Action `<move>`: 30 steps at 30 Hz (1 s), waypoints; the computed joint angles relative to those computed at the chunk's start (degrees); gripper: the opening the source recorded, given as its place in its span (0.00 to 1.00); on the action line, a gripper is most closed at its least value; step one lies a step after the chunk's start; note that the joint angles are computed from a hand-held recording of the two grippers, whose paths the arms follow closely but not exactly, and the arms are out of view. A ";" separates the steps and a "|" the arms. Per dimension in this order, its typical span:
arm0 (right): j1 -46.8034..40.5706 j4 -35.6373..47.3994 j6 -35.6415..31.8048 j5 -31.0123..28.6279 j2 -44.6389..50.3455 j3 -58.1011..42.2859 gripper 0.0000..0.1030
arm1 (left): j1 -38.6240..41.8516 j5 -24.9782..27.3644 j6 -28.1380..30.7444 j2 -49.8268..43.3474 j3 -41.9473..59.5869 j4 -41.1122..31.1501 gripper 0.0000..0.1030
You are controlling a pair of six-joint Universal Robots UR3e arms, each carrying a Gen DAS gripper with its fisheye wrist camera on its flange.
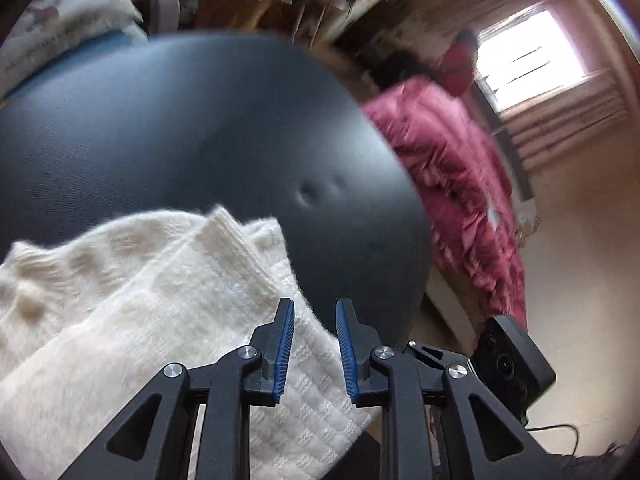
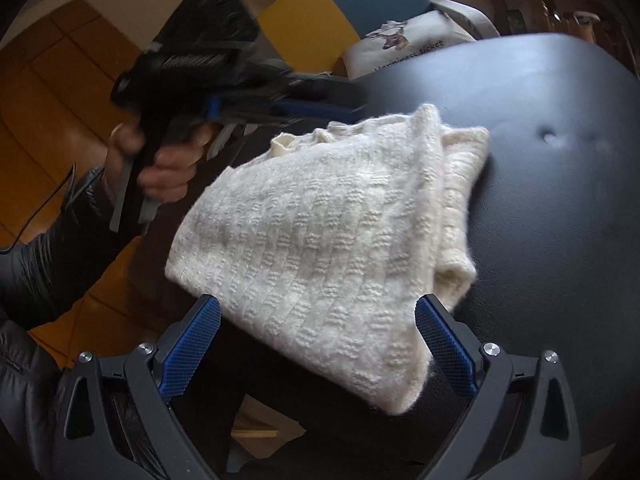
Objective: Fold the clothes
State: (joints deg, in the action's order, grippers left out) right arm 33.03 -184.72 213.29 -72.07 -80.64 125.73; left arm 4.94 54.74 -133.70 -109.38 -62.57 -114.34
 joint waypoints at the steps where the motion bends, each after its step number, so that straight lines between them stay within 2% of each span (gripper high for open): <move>1: 0.10 -0.73 0.15 -0.55 0.55 0.09 0.97 | -1.27 1.20 -2.76 -1.75 1.56 0.46 0.21; 6: -1.36 -5.68 -0.54 0.44 0.45 2.76 0.97 | -6.04 8.63 -13.20 -7.40 6.80 3.35 0.21; 11: -5.39 -10.88 -3.25 7.57 0.85 5.88 0.97 | -8.29 11.68 -18.25 -11.36 12.42 2.46 0.21; 17: -6.15 -11.96 -4.07 10.52 3.41 6.07 0.97 | -11.26 15.87 -22.03 -16.01 20.51 0.58 0.23; 19: -6.30 -12.49 -4.88 11.86 3.41 6.45 0.97 | -11.42 16.68 -21.59 -12.75 14.46 5.60 0.21; 20: -6.27 -12.72 -5.24 12.49 3.45 6.50 0.97 | -11.50 17.06 -21.38 -11.14 11.48 8.14 0.14; 21: -6.74 -13.30 -5.58 13.41 2.94 7.41 0.97 | -11.42 17.20 -20.84 -9.07 7.91 10.99 0.11; 24: -8.58 -15.13 -6.64 16.47 1.02 10.72 0.97 | -8.94 14.25 -16.26 1.85 -7.74 21.72 0.06; 27: -11.81 -17.76 -6.23 19.49 -0.42 15.40 0.97 | -3.19 6.82 -9.47 13.32 -20.30 27.56 0.06; 30: -12.80 -15.14 -7.11 18.64 -3.63 17.72 0.97 | 5.99 -2.80 0.58 22.73 -26.16 22.91 0.06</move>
State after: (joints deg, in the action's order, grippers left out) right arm 20.23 -199.86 206.18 -53.43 -84.27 143.45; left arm 10.93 51.93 -133.13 -86.65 -88.73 -91.43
